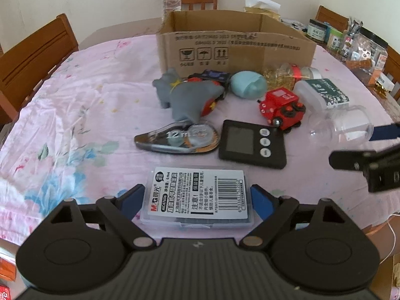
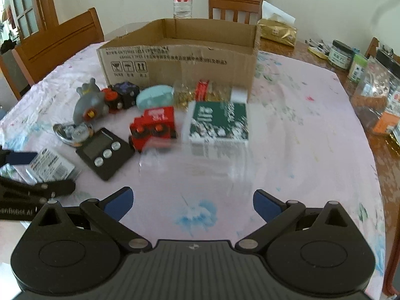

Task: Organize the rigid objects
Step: 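Grasp the white refill card pack with the left tool while the right tool grasps the clear plastic jar, then carry the card pack with the left tool into the box while the right tool drops the jar in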

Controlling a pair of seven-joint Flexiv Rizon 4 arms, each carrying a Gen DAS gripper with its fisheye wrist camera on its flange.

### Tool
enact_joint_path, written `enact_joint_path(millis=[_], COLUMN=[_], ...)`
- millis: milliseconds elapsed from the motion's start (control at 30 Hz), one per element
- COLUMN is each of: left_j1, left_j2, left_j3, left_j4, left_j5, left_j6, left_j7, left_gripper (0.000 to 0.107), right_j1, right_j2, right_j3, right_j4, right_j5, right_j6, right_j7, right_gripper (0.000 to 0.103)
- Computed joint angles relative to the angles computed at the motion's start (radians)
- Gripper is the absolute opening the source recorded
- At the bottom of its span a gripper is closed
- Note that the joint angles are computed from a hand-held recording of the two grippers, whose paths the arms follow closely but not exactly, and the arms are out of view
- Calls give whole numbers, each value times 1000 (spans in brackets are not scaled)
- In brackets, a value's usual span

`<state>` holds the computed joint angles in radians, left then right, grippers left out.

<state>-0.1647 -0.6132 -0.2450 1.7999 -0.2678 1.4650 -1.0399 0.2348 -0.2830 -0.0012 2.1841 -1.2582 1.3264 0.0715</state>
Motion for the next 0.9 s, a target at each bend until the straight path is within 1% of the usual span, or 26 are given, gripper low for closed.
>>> enact_joint_path(millis=[167,333,467,533,733,800,833,900], left_j1=[-31,-35,-5,16,6,0,-1,1], left_j2=[-3,-13,-17,-18,-12,-11,-10,-8], left_j3=[34,35,0,-24,-5,4,7,8], left_j4=[-19,-30,-31,-33,-46,-53,-56,-62], left_j5=[8,17,17,11,-2,-3,-3,-4], left_j6=[-17,-12,-17,-30,-72,-86,-91,-106], left_j7=[-29,-41,-3,27,53,58,63,79], left_gripper=[90,93,93,91,90,90,90,90], right_j1=[22,51,71,80,111,120,122,122], right_j2=[-26,-43,-51,-53,-59,-63,-65,-67], right_j3=[9,9,2,7,13,21,25,26], right_j4=[-41,-73,-91,-101,-133,-150,-157,-161], right_j5=[89,172,217,251,319,349,363,377], right_j6=[-37,-78,-103,-125,-209,-256,-274,-276], right_j7=[-57,-119,-139,-155,-185,-208,-224,-238], right_gripper=[103,103,103,103,103,99,95,95])
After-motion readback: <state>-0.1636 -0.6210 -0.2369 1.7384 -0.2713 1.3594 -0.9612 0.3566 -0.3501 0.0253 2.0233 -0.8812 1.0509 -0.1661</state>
